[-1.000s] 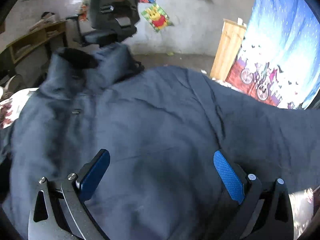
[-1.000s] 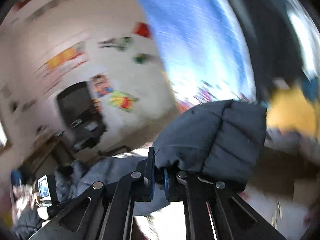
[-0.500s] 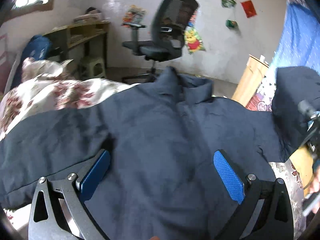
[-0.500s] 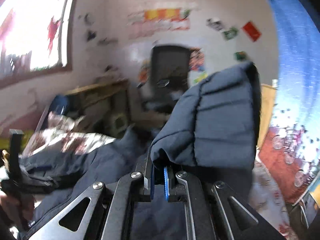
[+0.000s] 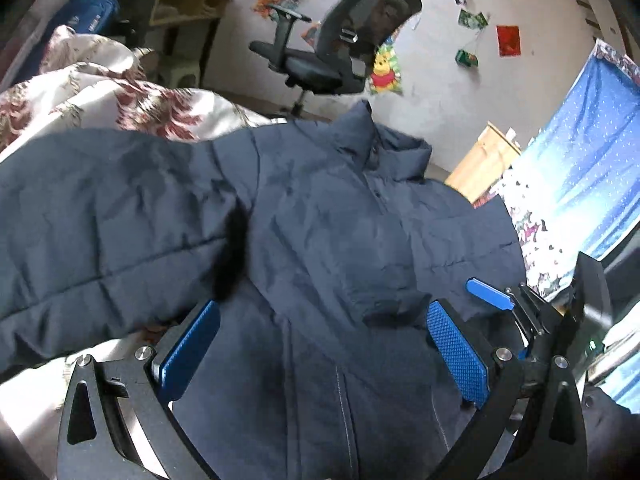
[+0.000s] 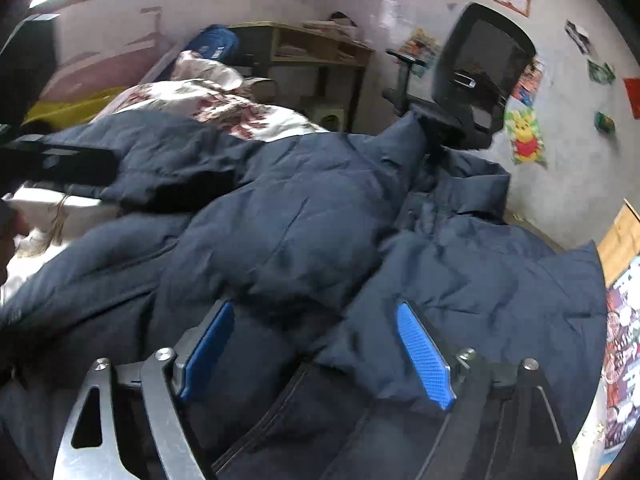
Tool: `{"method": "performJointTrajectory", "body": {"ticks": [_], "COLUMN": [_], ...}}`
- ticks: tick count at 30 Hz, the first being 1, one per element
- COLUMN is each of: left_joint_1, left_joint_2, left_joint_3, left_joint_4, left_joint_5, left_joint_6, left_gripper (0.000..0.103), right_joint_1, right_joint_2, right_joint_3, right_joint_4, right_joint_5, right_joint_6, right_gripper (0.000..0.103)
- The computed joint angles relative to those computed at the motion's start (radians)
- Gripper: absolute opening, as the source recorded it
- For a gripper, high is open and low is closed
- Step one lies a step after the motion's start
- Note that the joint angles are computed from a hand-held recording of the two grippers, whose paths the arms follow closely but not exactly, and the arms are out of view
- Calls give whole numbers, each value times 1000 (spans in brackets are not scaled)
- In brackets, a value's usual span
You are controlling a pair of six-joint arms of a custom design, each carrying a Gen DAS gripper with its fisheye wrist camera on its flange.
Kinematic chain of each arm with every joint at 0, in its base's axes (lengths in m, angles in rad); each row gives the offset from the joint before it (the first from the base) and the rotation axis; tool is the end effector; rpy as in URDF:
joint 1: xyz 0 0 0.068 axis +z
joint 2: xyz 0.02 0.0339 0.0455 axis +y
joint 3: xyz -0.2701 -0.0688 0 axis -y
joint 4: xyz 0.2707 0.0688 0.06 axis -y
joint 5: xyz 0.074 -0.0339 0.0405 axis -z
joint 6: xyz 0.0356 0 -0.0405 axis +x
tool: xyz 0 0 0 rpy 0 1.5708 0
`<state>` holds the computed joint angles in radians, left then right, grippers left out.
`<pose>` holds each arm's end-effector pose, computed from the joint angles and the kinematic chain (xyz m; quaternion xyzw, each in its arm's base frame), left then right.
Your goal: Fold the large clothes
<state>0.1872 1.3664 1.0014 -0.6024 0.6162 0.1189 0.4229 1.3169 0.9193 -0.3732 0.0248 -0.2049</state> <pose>0.2966 0.0352 0.2525 0.0590 0.9124 -0.2430 0.3240 0.2772 0.1238 0.2491 -0.2798 0.8775 0.0310 0.3883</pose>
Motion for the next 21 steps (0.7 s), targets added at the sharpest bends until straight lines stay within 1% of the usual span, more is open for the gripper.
{"method": "performJointTrajectory", "body": {"ticks": [3, 5, 8, 10, 11, 12, 13, 14, 15, 17, 18, 19, 20, 21], "left_joint_1": [-55, -86, -131, -187, -218, -230, -254, -269, -275, -292, -293, -288, -280, -275], "left_joint_2": [58, 104, 160, 198, 215, 239, 254, 267, 282, 276, 249, 222, 193, 155], "left_joint_3": [15, 45, 75, 111, 127, 145, 158, 168, 176, 169, 150, 133, 117, 97], "left_joint_4": [8, -1, 16, 20, 23, 27, 25, 19, 13, 30, 52, 70, 83, 96], "left_joint_5": [-28, -30, -47, -105, -152, -169, -200, -219, -227, -286, -311, -320, -320, -347], "left_joint_6": [-24, -40, -63, -84, -99, -103, -117, -129, -140, -177, -184, -181, -177, -171], "left_gripper": [102, 102, 101, 101, 100, 94, 73, 59, 41, 28, 12, 8, 6, 6], "right_joint_1": [-29, -84, -208, -278, -310, -353, -377, -401, -435, -487, -512, -534, -547, -553], "right_joint_2": [-49, -118, -223, -260, -276, -294, -301, -312, -318, -333, -337, -335, -328, -310], "right_joint_3": [-43, -74, -116, -127, -132, -138, -139, -139, -129, -113, -102, -89, -76, -58], "right_joint_4": [-30, -61, -102, -114, -119, -118, -117, -122, -131, -143, -142, -135, -125, -116], "right_joint_5": [-54, -103, -180, -206, -215, -224, -226, -223, -221, -235, -241, -241, -235, -222], "right_joint_6": [-9, -19, -27, -27, -29, -30, -30, -27, -24, -27, -28, -24, -16, -5], "right_gripper": [83, 83, 83, 84, 84, 84, 84, 84, 84, 85, 88, 92, 94, 94]}}
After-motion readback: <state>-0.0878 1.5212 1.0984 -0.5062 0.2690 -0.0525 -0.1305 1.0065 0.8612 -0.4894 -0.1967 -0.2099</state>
